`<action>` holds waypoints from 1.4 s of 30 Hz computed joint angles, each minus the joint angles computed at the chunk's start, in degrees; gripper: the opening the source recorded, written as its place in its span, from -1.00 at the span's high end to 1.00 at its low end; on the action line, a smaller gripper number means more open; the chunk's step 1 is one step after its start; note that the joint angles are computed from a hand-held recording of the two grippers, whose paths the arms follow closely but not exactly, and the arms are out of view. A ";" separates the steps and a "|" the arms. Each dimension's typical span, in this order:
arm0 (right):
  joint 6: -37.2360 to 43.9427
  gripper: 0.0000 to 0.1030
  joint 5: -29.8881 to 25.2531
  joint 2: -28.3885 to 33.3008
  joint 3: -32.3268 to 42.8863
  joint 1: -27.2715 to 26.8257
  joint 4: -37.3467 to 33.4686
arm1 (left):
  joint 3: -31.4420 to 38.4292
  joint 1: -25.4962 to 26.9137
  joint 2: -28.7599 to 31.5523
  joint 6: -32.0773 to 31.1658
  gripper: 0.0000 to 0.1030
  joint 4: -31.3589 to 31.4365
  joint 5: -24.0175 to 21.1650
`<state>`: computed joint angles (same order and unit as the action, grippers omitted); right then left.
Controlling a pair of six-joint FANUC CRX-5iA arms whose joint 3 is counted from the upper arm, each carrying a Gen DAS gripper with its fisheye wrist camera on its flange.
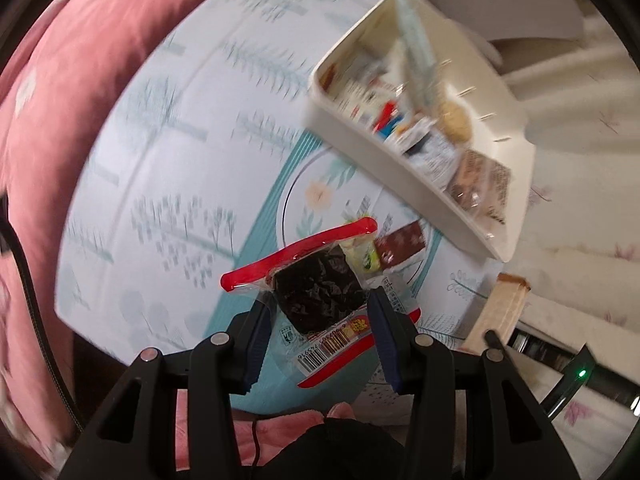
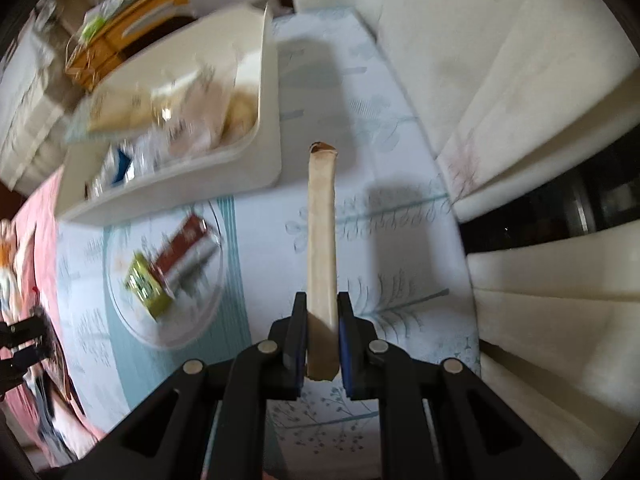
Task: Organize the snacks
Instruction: 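Carry the bar and nut bag into the cream tray and open both tools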
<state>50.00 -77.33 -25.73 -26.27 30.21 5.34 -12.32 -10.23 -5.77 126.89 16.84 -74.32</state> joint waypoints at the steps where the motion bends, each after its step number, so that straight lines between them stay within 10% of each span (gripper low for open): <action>1: -1.70 0.74 0.38 -0.24 0.22 0.70 1.18 | 0.84 0.43 0.36 -1.47 0.12 -0.16 -0.34; 12: -11.25 0.74 6.46 0.90 2.24 5.44 12.23 | 10.20 4.17 5.85 -16.34 0.11 -0.97 -2.22; 29: -13.11 0.74 20.48 7.56 0.88 4.97 21.05 | 8.69 5.62 12.05 -37.32 0.09 8.23 12.71; 33: -12.43 0.72 22.80 8.92 0.71 3.75 20.65 | 9.77 5.00 12.59 -34.73 -0.29 5.83 13.11; 42: -9.84 0.16 21.25 9.26 2.26 2.51 17.46 | 9.78 4.29 11.40 -32.83 -0.39 3.97 11.31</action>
